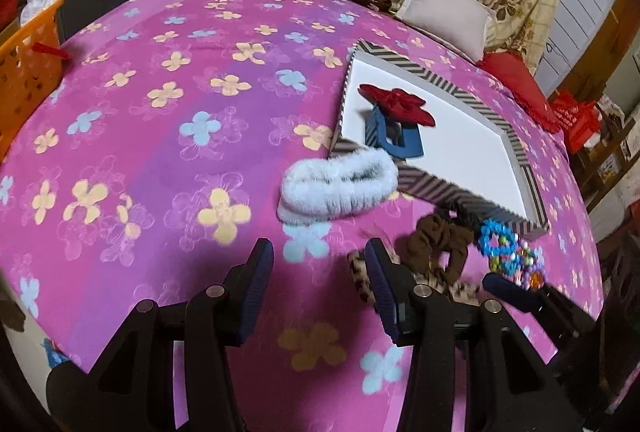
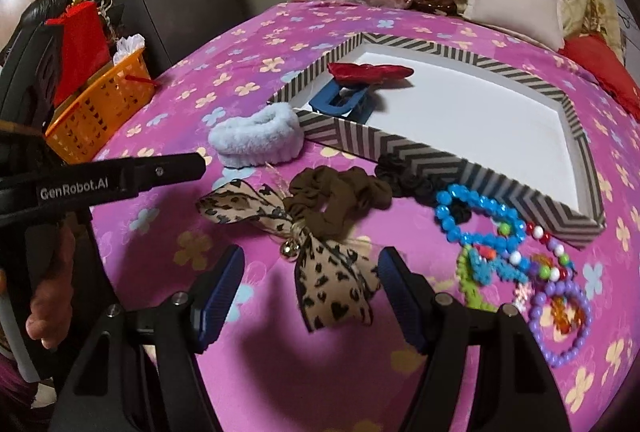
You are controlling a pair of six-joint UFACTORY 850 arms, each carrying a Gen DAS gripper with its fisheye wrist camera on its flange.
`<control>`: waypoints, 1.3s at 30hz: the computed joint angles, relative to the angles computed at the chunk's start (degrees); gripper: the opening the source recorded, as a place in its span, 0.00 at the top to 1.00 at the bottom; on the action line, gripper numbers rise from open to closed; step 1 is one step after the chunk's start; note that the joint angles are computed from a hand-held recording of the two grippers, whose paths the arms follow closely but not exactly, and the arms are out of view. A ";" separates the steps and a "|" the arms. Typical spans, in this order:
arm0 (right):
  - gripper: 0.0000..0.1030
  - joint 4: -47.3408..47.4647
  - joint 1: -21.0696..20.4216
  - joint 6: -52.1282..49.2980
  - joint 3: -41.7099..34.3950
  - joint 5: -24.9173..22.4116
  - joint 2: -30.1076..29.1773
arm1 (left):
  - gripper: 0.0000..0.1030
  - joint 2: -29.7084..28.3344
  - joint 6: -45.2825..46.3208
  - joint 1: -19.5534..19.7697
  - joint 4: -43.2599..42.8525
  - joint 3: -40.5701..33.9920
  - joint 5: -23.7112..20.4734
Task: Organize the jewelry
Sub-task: 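Move the left tool to the white fluffy scrunchie and grasp it, then grasp the leopard bow and brown scrunchie with the right tool while the left lifts the scrunchie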
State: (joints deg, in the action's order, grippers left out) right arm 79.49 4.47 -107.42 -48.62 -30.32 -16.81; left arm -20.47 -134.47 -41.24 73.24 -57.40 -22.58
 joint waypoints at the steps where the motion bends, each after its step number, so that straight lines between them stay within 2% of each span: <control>1: 0.29 0.04 0.18 0.10 -0.46 0.00 -0.47 | 0.51 -0.21 -1.83 0.49 2.14 -0.16 0.48; 3: 0.29 -0.54 0.57 0.60 -1.28 0.32 -1.25 | 0.51 -1.08 -0.47 1.16 3.40 -1.19 0.81; 7: 0.28 -1.83 1.31 1.21 -2.42 0.97 -2.48 | 0.51 -3.04 10.54 2.37 -0.86 -3.48 1.65; 13: 0.26 -2.79 2.12 0.94 -3.51 1.18 -3.99 | 0.51 -4.88 16.69 3.68 -1.55 -4.69 2.50; 18: 0.26 -4.12 3.08 2.03 -4.70 1.73 -5.60 | 0.51 -6.23 15.90 4.19 1.60 -5.60 2.56; 19: 0.26 -3.64 3.14 1.41 -4.76 1.67 -5.82 | 0.52 -6.26 13.97 4.27 3.61 -5.41 2.64; 20: 0.27 -1.87 3.23 -0.71 -4.58 1.88 -5.86 | 0.59 -6.27 12.15 4.37 5.52 -5.17 2.82; 22: 0.38 0.21 3.38 -3.04 -4.45 2.34 -5.87 | 0.69 -6.43 12.39 4.54 5.07 -5.14 2.63; 24: 0.63 0.75 3.25 -3.69 -4.75 1.65 -6.17 | 0.77 -6.24 11.04 4.56 5.87 -4.79 2.47; 27: 0.76 -1.40 2.75 -1.85 -5.40 -0.43 -6.67 | 0.89 -5.19 7.05 4.57 8.54 -3.62 2.83; 31: 0.81 -2.09 1.94 -1.85 -4.67 -2.90 -5.37 | 0.92 -3.05 0.36 4.13 14.36 -1.88 2.72; 39: 0.81 -0.93 -0.93 -1.17 -4.91 -7.87 -2.35 | 0.93 0.89 -1.19 2.53 17.31 -0.79 -0.03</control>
